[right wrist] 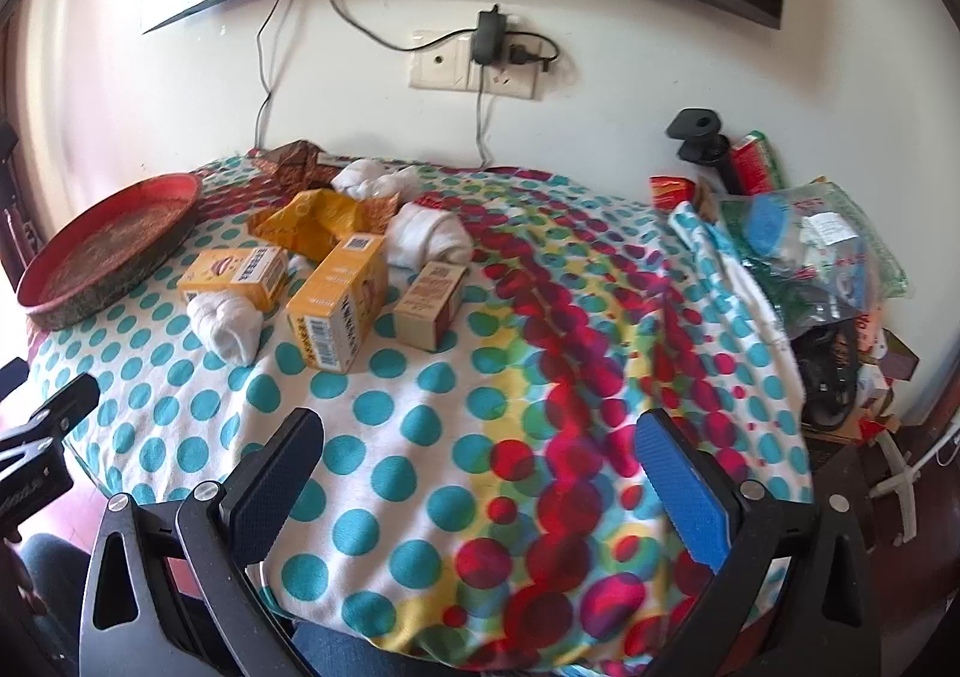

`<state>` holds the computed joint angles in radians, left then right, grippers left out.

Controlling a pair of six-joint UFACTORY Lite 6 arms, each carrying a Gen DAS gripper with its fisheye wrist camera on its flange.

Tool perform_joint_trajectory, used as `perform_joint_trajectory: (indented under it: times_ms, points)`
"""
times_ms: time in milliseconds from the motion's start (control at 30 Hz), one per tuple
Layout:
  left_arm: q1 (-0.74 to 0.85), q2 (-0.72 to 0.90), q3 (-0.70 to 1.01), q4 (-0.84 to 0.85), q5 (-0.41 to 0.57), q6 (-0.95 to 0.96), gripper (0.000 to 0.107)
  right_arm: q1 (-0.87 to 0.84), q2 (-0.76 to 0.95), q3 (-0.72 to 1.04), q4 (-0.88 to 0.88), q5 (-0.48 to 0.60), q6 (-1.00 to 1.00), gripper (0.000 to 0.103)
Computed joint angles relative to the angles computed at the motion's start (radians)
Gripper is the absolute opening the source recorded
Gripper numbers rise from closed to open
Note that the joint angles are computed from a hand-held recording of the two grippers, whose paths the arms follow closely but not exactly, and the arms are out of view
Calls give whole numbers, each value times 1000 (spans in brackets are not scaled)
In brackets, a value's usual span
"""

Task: Organize objects
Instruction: 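Grasp the rolled white sock with the left gripper and lift it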

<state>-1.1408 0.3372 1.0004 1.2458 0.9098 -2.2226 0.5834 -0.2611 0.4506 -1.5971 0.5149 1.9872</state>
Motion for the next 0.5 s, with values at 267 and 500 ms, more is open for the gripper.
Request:
perform_joint_trajectory:
  times_ms: [267, 500]
  points:
    - [127, 116, 114, 86, -164, 10, 93, -45, 163, 22, -299, -50, 300, 103]
    - [201, 244, 316, -21, -249, 120, 93, -63, 144, -69, -547, 9, 540, 103]
